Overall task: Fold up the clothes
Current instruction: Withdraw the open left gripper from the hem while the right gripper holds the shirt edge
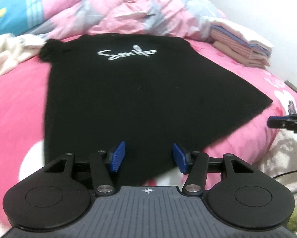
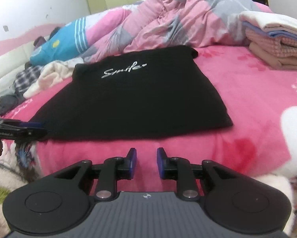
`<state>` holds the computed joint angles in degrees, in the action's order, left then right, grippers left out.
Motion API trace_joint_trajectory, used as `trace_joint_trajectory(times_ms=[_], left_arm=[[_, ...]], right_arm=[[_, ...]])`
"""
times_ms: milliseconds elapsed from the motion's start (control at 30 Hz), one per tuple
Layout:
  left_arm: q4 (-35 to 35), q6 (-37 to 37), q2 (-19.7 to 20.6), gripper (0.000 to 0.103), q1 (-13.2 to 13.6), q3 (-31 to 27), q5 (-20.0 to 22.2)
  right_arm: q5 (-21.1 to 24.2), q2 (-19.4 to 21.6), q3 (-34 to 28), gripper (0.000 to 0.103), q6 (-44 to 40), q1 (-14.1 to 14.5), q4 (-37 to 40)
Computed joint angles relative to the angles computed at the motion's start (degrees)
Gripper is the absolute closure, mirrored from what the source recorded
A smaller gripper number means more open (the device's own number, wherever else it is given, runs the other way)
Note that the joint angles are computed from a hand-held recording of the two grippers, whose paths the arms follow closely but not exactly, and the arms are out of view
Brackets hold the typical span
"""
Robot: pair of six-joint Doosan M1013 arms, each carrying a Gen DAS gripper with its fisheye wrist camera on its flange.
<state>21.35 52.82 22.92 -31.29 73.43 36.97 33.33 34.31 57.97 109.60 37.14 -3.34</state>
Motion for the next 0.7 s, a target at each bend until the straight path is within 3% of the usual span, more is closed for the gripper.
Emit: trace_joint_trajectory(times_ms=[100,200,300,367,400,467,533,700], left_arm=[[2.9,-4.7,-1.2,0.049,-0.6,1.9,0.3],[4.4,-5.3,-1.2,0.049,-0.9,1.3,1.6],[5.3,-6.8,-1.5,0.049,-1.1,1.6,2.0],[5.8,-8.8,-2.2,0.049,-1.1,2.5,1.8],[6.1,-9.9,-2.6,0.049,-1.1,3.1,1.6],[6.5,-12.3,-3.4,0.049,-1.0,4.3,1.0],[5.4,-13.2,-3.9,0.049,-0.6,5.3,-0.4],[1.7,-11.1,-4.3,0.049,0.4,5.9,-2.3]], right_arm=[[-3.4,1.2,-2.7,0.079,-3.2,0.1,1.4],[-5.9,5.6,-9.8,0.079,-12.5,0.0,10.5],[-0.1,12.4,-20.9,0.079,-16.3,0.6,13.9],[6.4,15.7,-26.3,0.078,-14.1,1.4,10.5],[7.5,15.8,-25.9,0.079,-12.5,2.0,7.7],[3.0,12.5,-19.2,0.078,-10.4,3.2,3.6],[2.1,9.6,-14.6,0.078,-8.9,3.6,2.5],[5.7,6.3,-11.6,0.076,-6.8,3.9,2.0]])
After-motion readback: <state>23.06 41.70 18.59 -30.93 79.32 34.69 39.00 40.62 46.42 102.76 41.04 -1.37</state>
